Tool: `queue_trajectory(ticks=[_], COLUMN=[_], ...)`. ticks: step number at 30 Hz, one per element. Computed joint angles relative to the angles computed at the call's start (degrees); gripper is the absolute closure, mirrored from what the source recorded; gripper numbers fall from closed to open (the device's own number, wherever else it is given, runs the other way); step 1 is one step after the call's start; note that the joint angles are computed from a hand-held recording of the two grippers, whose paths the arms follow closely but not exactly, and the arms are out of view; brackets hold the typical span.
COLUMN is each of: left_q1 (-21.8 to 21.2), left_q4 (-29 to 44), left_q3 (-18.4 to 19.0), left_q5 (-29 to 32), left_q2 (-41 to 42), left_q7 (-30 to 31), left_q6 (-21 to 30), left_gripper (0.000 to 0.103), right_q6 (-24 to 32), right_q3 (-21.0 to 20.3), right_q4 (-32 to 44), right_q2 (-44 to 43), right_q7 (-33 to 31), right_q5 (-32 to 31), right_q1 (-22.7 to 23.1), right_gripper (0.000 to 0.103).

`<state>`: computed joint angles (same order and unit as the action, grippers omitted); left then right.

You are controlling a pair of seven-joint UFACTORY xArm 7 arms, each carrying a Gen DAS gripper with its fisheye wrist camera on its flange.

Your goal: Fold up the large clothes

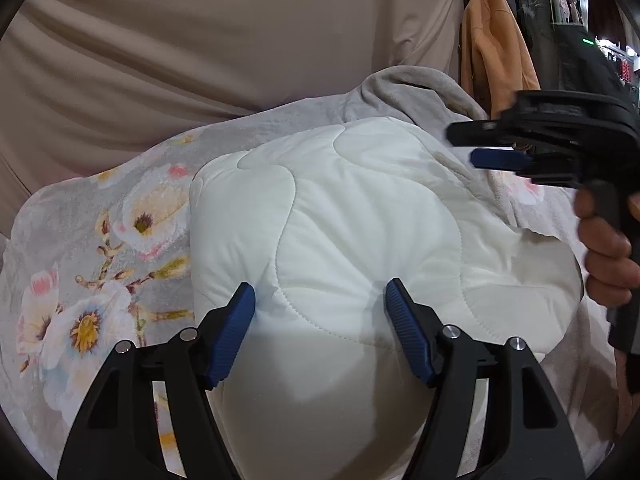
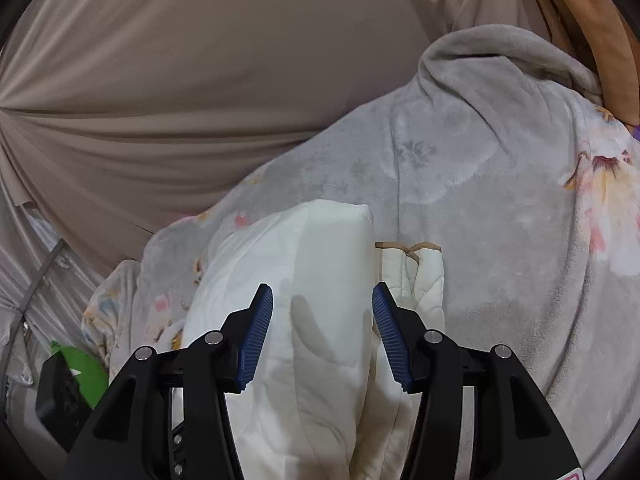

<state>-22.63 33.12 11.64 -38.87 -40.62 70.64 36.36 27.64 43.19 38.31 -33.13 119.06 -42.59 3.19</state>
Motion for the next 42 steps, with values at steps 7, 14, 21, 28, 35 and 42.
queue_trajectory(ticks=[7, 14, 21, 28, 35, 42], left_q1=[-1.4, -3.9, -7.4, -9.2, -1.5, 8.4], left_q4=[-1.2, -4.4, -7.3, -8.6, -6.5, -11.3], left_q3=[-0.1, -0.7, 0.0, 1.0, 6.7, 7.4], left_q5=[-1.2, -2.8, -2.4, 1.0, 9.8, 14.6], left_q2=[-0.3, -2.0, -2.4, -3.3, -12.3, -12.9], left_q7=[0.9, 3.1, 3.3, 0.4, 1.1, 7.6], left_q6=[-2.0, -7.0, -13.6, -16.9, 2.8, 0.8], left_gripper=[0.034, 0.034, 0.031, 0.030, 0.024, 0.024], right_q6=[11.6, 23.6, 22.3, 23.6, 25.1, 33.6], right_q3=[2.0, 3.0, -1.6, -5.7, -8.1, -5.7], right_q4=[5.3, 10.4, 9.4, 9.4, 6.3, 12.3], right_q2=[12.2, 23.7, 24.4, 24.1, 13.8, 20.9], right_q7=[-2.1, -2.9, -0.7, 0.7, 5.0, 0.8], right_q5=[-5.2, -11.1, -14.0, -15.4, -12.6, -12.2], right_q1=[0.1, 2.1, 6.6, 11.7, 20.5, 28.8], right_gripper=[0.096, 0.096, 0.095, 0.090, 0.085, 0.091])
